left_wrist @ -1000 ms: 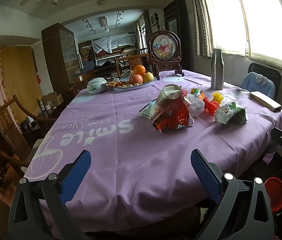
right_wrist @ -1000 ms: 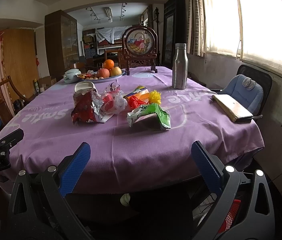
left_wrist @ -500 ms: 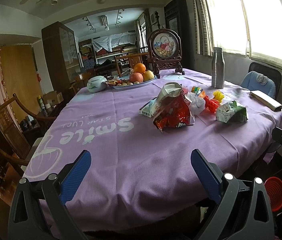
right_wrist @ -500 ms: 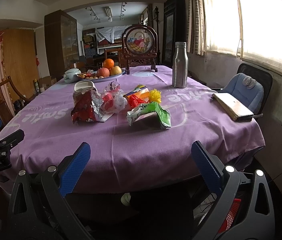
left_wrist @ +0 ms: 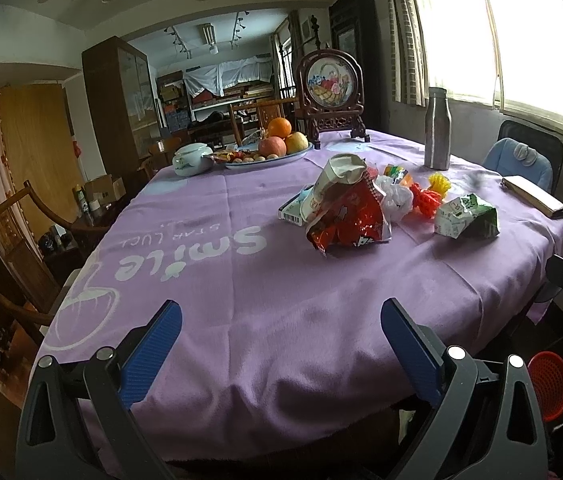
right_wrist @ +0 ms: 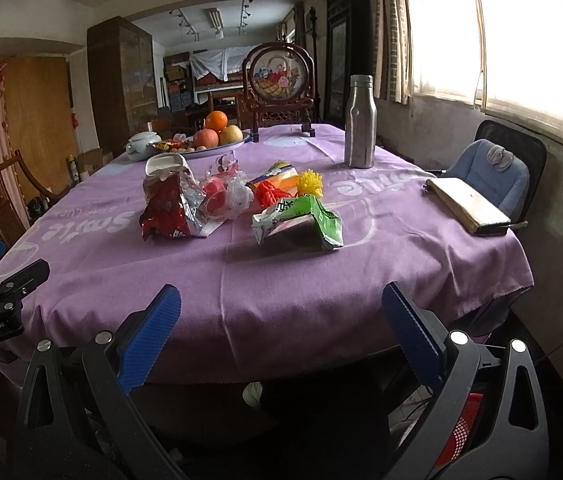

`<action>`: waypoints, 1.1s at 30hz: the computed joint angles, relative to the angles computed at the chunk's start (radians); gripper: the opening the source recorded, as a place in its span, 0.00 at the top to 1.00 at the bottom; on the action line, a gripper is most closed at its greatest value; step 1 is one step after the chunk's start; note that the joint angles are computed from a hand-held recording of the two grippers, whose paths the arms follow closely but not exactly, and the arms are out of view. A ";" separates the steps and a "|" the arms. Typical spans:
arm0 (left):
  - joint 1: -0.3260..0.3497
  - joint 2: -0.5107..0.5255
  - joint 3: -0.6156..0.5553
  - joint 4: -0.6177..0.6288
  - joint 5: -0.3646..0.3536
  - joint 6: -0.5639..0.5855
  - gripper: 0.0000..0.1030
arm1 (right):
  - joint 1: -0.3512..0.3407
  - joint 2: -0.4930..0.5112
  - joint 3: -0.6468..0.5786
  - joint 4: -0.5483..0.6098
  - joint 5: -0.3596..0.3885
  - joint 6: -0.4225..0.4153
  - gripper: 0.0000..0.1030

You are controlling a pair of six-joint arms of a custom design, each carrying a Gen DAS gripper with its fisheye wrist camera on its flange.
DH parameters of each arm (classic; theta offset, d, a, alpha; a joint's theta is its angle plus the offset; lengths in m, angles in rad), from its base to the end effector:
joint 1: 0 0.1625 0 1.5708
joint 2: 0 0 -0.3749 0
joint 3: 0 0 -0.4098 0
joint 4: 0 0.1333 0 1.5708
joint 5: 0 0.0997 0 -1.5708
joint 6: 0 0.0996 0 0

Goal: Collect trash
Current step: 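Push the red chip bag aside with the left tool toward the white cup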

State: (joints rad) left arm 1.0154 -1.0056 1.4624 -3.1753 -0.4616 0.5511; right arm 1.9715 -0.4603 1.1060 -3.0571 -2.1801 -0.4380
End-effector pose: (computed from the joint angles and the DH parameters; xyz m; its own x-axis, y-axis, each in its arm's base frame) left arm -0.1537 -0.6696 0.3710 -0.5758 -0.2082 -0.7906 0.6080 0.5375 -0.5843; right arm 0.3786 -0.6982 0.1022 -0.7241 -0.1946 0.6617 -0.6264 0.5871 -0.5128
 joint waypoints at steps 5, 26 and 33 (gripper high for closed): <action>0.018 0.008 -0.018 0.072 0.000 -0.056 0.05 | -0.012 0.011 -0.024 0.046 -0.009 0.020 0.06; 0.115 0.508 -0.942 0.698 -0.215 -0.140 0.05 | -0.083 0.059 -0.133 0.152 0.046 0.059 0.06; 0.147 0.612 -1.120 0.805 -0.076 -0.152 0.05 | -0.082 0.074 -0.154 0.164 0.046 0.030 0.06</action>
State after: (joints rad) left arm 1.1620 -0.3940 0.3420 -2.3699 -0.5373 0.3989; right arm 1.8893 -0.3863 0.9521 -2.8928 -2.1337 -0.4080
